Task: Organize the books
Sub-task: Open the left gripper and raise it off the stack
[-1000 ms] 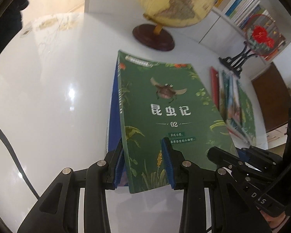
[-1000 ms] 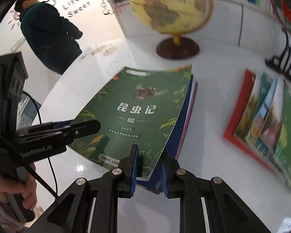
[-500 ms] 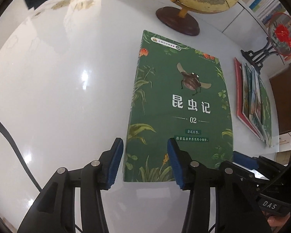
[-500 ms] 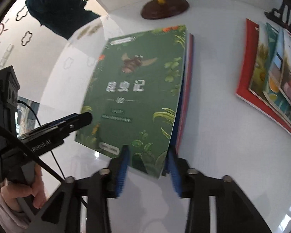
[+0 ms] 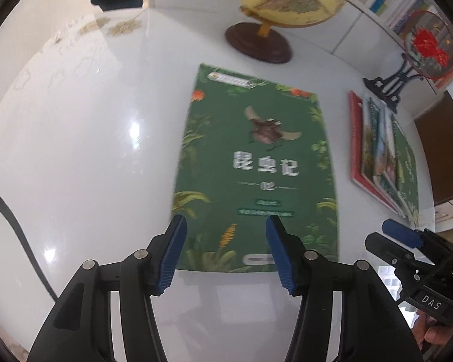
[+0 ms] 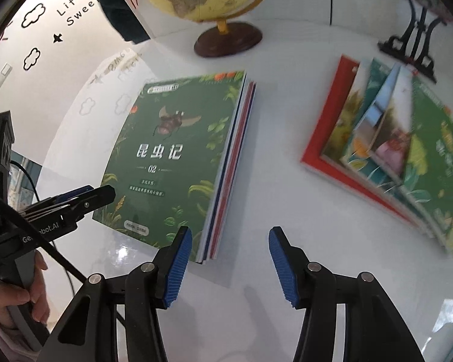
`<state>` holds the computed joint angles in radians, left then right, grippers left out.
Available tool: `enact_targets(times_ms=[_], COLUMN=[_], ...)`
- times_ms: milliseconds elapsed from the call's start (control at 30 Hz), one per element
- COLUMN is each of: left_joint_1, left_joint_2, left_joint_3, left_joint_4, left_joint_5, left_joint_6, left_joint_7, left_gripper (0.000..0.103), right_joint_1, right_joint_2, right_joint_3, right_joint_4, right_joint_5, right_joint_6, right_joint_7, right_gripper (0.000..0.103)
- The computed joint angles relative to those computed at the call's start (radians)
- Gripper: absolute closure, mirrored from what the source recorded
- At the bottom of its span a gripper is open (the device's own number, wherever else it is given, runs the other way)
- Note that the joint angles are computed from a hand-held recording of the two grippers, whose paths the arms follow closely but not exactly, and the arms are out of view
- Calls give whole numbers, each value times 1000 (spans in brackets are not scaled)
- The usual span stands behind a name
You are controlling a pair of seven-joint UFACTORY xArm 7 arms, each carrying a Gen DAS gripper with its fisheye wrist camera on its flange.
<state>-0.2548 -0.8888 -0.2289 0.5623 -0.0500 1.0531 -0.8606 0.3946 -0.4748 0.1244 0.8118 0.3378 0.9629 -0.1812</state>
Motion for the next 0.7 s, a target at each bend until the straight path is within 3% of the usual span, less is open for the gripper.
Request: enact_targets(times_ms=[233,700], left_joint_1=[-13,-24], left_joint_2=[100,349], left_joint_3=[-54,-153], left_joint_4=[107,374], left_joint_5=[34,209], left_joint_6=[-33,-40], left_joint_7=[0,-56], left_gripper=[50,50], right_joint_1=[-18,-78], right_joint_2=[-90,-200], right_joint_3=[-25,-85], right_joint_4=[-14,-29], right_joint_5=[-31,-83], right_joint_6=[-45,-142], right_joint_7=[-44,-124], right_gripper=[51,51])
